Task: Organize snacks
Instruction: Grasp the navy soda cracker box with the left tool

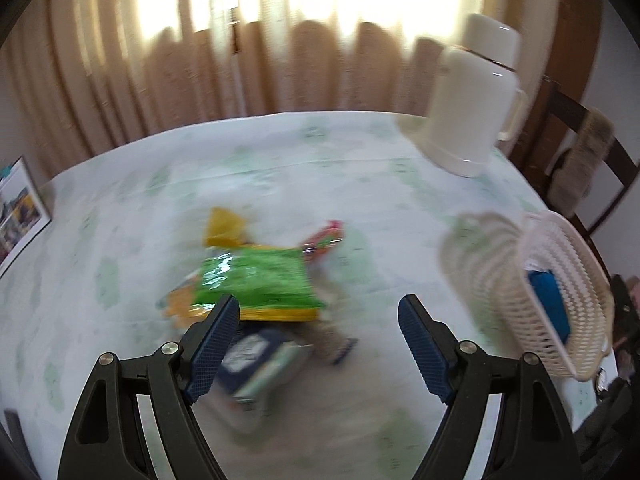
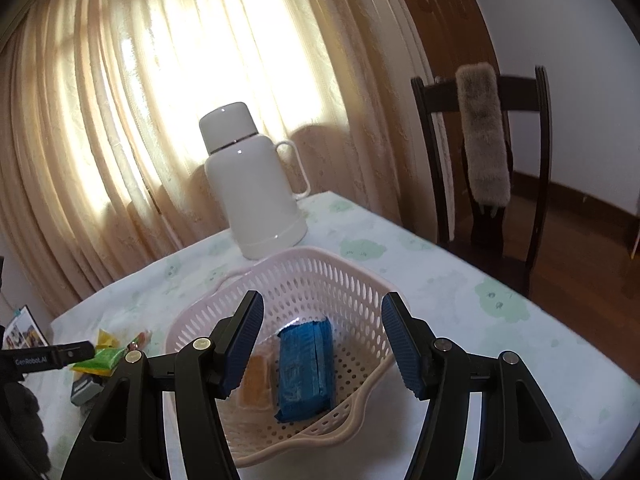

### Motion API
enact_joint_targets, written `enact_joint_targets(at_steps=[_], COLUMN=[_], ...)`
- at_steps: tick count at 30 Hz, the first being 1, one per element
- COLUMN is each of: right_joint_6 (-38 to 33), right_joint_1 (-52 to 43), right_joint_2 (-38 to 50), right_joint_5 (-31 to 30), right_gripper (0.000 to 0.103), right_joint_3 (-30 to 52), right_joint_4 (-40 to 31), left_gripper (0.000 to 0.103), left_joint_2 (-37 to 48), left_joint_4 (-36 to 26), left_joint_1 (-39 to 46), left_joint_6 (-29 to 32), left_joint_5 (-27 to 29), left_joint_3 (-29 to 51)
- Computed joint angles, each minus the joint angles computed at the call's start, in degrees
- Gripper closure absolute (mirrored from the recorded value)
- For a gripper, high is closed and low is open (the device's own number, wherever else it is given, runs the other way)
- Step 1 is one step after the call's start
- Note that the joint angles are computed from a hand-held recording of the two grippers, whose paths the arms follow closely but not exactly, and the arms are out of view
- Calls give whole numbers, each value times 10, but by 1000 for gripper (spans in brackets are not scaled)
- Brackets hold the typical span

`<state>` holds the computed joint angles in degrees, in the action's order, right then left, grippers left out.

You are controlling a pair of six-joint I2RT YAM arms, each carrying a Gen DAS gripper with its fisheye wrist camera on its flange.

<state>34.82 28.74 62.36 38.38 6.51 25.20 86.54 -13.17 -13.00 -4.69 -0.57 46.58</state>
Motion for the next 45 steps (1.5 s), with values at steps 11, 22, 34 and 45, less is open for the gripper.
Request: enact_joint_targets(at_steps=[11,22,34,45], right_joint_6=[-57,-80,-82,-88], right_joint_1=[104,137,142,155], right_joint_2=[45,100,112,160], right_joint_5=[115,120,119,133], right_gripper=[35,35,35,35], right_joint_3=[4,22,28,44], right_joint_4=[70,94,93,105], left_gripper=[24,24,23,24], left_joint_2=[53,86,81,132], left_joint_4=[-1,34,38,58], left_joint_1=[63,53,168,201], left_joint_6=[-16,-16,27,46], left_joint_5=[6,-39,-1,17], left_joint_3=[7,1,-21,2])
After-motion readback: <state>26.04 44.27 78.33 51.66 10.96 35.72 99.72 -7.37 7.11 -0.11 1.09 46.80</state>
